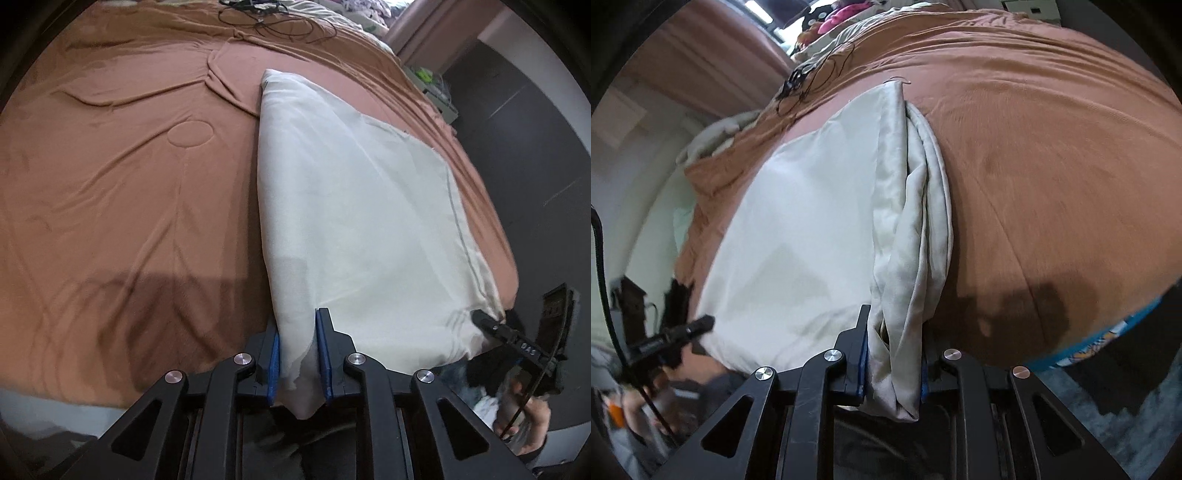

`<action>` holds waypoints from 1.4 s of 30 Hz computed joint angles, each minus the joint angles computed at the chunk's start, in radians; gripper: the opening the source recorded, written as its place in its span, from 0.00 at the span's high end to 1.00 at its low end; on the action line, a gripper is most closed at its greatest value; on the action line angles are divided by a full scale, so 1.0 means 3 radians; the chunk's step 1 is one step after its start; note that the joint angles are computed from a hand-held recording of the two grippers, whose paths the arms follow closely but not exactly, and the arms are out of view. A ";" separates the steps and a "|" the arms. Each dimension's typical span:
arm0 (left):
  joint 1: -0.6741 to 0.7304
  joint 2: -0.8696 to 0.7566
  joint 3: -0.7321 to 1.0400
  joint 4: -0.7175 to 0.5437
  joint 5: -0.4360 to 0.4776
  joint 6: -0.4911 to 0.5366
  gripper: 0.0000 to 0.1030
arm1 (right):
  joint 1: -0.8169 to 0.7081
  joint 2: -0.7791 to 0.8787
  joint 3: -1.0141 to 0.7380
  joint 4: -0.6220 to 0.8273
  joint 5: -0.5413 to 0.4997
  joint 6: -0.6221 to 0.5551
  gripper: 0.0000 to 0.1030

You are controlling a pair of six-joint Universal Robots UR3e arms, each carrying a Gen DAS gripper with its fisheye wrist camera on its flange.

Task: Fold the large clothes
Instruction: 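Grasp the folded jacket edge with both grippers, then lift the folded jacket off the bed with both grippers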

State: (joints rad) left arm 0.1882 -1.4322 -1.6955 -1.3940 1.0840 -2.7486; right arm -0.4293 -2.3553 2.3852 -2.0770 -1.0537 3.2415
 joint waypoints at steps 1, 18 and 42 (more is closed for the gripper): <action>-0.0044 0.0026 -0.0028 0.0064 0.0070 -0.0018 0.79 | 0.0025 0.0011 -0.0013 -0.0013 -0.0044 0.0008 0.74; -0.0227 -0.0522 0.0365 0.0538 0.0353 -0.0302 0.70 | -0.0584 0.0662 -0.0345 0.0070 0.0416 -0.0546 0.33; -0.0573 -0.2461 0.2561 0.0276 0.0200 -0.0788 0.62 | -0.0214 0.3399 -0.1872 -0.0944 0.0836 -0.0202 0.35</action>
